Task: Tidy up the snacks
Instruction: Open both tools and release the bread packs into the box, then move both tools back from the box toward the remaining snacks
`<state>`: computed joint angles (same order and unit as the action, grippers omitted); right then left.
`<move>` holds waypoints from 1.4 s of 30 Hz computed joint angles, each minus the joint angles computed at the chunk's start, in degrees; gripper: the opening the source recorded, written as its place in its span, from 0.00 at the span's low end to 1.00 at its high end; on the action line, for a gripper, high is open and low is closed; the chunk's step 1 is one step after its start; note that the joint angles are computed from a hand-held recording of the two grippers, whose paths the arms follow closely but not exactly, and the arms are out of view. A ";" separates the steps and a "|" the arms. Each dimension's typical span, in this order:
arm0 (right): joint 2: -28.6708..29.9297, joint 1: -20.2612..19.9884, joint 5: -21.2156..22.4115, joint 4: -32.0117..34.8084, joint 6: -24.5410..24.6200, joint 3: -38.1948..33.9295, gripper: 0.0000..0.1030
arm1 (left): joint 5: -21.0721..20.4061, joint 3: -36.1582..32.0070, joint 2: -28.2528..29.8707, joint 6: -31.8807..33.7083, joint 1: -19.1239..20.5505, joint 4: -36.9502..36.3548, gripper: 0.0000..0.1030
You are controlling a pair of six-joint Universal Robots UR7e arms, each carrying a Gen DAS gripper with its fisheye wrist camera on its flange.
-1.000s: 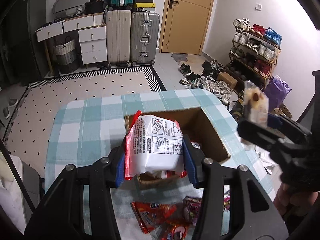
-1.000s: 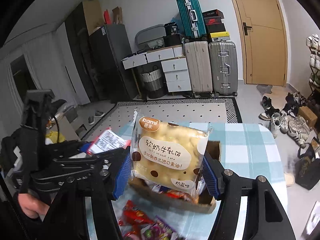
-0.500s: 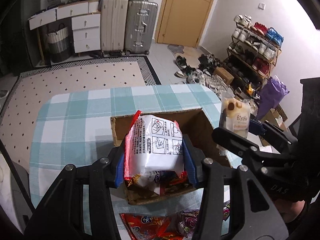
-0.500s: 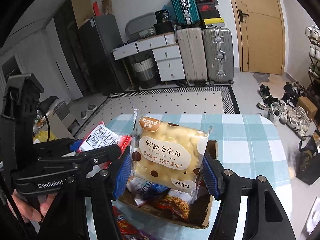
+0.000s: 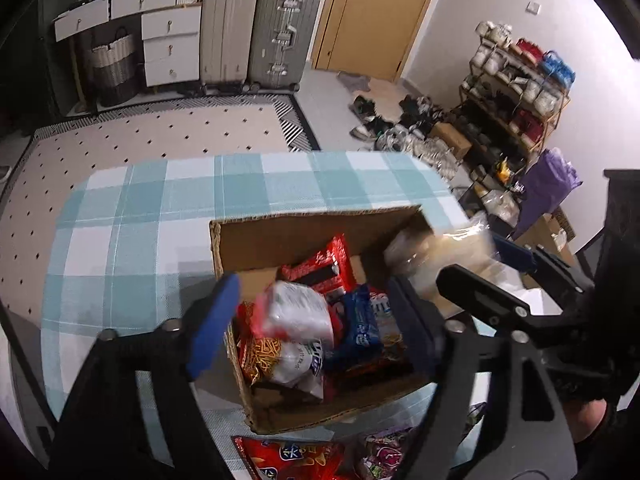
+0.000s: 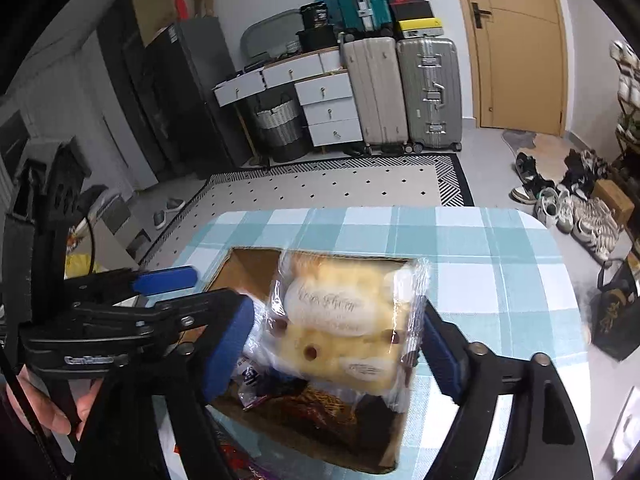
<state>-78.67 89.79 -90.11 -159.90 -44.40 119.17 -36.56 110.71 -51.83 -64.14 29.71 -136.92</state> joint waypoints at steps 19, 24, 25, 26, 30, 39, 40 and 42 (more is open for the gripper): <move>-12.59 1.21 4.55 0.33 -5.60 6.71 0.85 | 3.11 0.15 -4.31 -13.59 -8.67 15.48 0.78; -17.22 0.47 6.08 -0.14 -6.17 8.92 0.85 | 2.73 0.18 -4.90 -18.41 -11.79 20.23 0.79; -18.34 0.18 6.49 -0.03 -6.48 9.44 0.85 | 2.76 0.19 -4.98 -19.44 -12.50 21.26 0.79; -19.22 -0.01 6.70 0.30 -6.67 9.80 0.85 | 2.76 0.11 -5.06 -20.27 -13.09 22.25 0.80; -23.63 -1.62 9.01 2.83 -8.27 11.52 0.85 | 2.35 -0.30 -5.08 -25.71 -16.03 27.35 0.81; -34.45 -8.14 16.17 9.77 -13.40 16.54 0.88 | 1.00 -2.02 -3.51 -34.44 -22.10 36.69 0.87; -35.62 -8.80 16.68 10.63 -13.98 17.07 0.88 | 0.77 -2.08 -3.28 -35.34 -22.85 37.36 0.91; -38.25 -10.38 17.92 12.59 -15.51 18.18 0.88 | 0.70 -2.14 -2.87 -36.61 -23.87 38.14 0.94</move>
<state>-116.93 79.42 -72.19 -147.31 -59.90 137.35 -35.86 108.56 -54.70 -100.75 5.84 -98.78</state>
